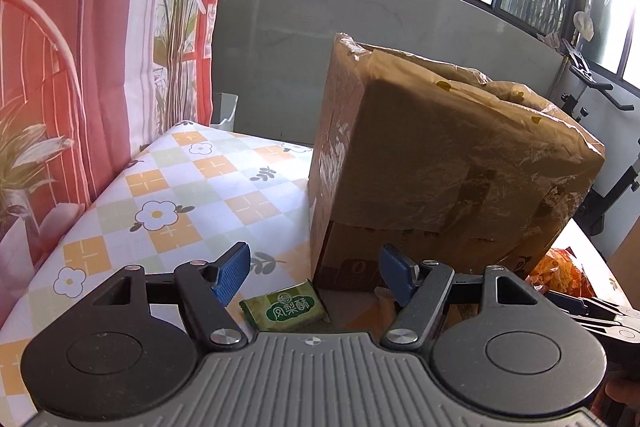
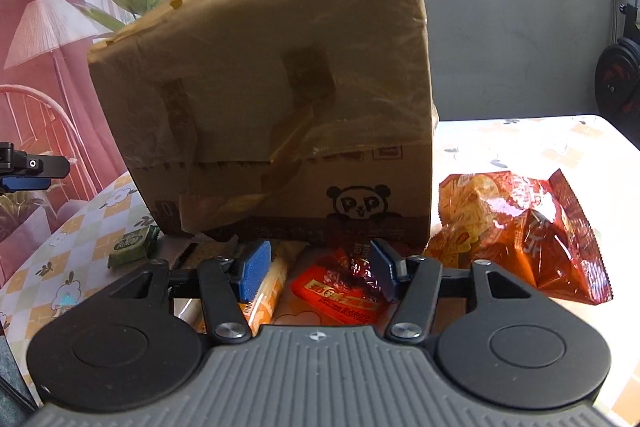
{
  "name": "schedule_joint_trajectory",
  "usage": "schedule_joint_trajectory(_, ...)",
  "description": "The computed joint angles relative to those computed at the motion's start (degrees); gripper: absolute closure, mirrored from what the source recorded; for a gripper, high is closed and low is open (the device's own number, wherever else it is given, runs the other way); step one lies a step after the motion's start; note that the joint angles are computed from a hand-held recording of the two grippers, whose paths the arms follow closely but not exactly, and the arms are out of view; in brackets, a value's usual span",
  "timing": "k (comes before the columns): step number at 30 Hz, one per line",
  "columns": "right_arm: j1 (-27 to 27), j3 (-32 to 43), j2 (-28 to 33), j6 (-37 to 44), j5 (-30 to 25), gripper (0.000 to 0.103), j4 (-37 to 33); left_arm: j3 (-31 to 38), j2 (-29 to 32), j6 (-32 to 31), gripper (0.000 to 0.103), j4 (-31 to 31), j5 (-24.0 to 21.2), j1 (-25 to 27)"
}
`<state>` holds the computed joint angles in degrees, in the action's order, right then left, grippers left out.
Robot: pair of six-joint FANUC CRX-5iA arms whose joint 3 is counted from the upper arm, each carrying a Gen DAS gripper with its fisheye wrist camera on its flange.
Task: Organize snacks
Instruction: 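Move both tools back toward the snack pile, then lower the right tool onto the red jerky packet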
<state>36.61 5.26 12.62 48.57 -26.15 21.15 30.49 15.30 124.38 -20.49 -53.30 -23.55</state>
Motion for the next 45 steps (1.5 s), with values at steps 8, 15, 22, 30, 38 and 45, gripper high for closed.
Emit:
schedule_joint_trajectory(8,-0.58,6.45,5.4,-1.33,-6.9,0.029,0.54,-2.66,-0.63,1.47,0.03,0.98,1.6,0.83)
schedule_joint_trajectory(15,-0.93,10.1,8.84,-2.45,-9.57,0.029,1.37,-3.33,-0.5,1.34,0.03,1.18,1.6,1.45)
schedule_joint_trajectory(22,-0.43,9.23,9.76,-4.2,-10.38,0.028,5.9,-3.6,0.09,1.18,0.03,1.96,1.23,2.0)
schedule_joint_trajectory(30,-0.8,4.27,6.78,-6.27,-5.92,0.049,6.73,-6.23,-1.38,3.42,0.031,-0.47,2.74,0.47)
schedule_joint_trajectory(38,-0.78,-3.67,1.12,-5.27,0.37,0.058,7.32,-7.69,-2.3,7.31,0.031,-4.59,0.4,-1.26)
schedule_joint_trajectory(45,0.44,0.16,2.06,6.26,-2.77,0.05,1.27,-9.31,-3.07,8.24,0.031,-3.97,1.36,-1.38)
